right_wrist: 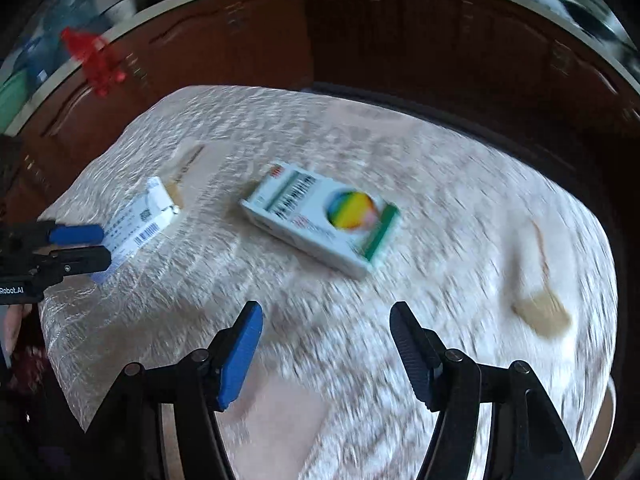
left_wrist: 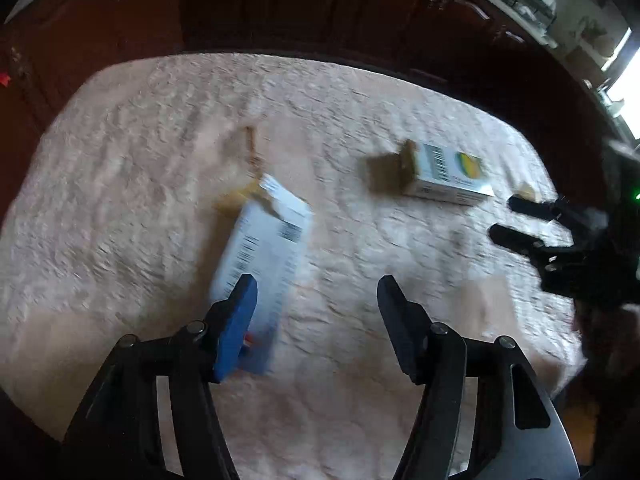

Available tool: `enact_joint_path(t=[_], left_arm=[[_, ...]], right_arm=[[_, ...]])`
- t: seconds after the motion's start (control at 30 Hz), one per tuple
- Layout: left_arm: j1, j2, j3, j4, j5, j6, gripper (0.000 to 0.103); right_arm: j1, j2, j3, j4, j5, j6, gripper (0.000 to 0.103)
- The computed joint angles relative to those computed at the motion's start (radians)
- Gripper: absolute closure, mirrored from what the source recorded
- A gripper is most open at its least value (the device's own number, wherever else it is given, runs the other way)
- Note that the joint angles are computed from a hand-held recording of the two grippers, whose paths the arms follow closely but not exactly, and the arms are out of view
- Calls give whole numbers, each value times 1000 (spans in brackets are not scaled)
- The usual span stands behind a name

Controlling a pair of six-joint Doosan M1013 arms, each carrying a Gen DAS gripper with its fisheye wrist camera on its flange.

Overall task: Collect trash
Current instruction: 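Grasp the white-blue medicine box with the left tool while the right tool grasps the rainbow-logo box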

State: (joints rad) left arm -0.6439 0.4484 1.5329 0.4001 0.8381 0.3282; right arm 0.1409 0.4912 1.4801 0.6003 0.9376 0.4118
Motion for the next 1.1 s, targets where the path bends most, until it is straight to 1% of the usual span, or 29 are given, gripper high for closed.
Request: enact_joint_path(t=[0.07,0.13,0.2,0.3,0.33,0.4,0.5,0.6,0.67,0.7,0.8,0.87,0.97,1.0,1.03,1.1], left_arm=[[8,5,-4,3,27,2,41],[23,13,-8,-26,38,27,41],[32,27,-17,-51,61,49,41],[43,53,-39,-94,85,116,41],[44,61,-47,-100,95,133,41],[48,75,-62,-105,111,158,41],[55,85,-76,-121,116,175,41],[65,94,-84,-128,114,181,41],[66,99,-90,-131,120,179,41],[66,102,-94,-130,121,178,41],[67,107,-98,-124,119,171,41],[66,106,-96,-120,116,159,41],[63,110,-103,-127,127,154,41],[59,105,-98,-131,126,152,41],[57,104,-97,-135,125,154,41],[53,95,-87,-133,128,151,41]], right_arm=[[12,14,-24,1,6,-43,37],[23,32,-54,-2,16,-90,35],[36,54,-89,-25,33,-104,35],[53,95,-146,-72,78,-111,34],[56,103,-156,-78,80,-121,31],[62,117,-176,-76,84,-140,29],[66,142,-221,-89,120,-119,29],[70,157,-249,-101,133,-107,29],[76,174,-273,-126,160,-85,27],[81,180,-279,-150,159,-60,27],[89,179,-262,-194,116,4,27],[80,173,-246,-148,121,20,29],[70,163,-228,-112,140,32,29],[69,154,-217,-116,127,31,29],[73,142,-201,-125,94,30,29],[79,128,-181,-135,51,34,29]])
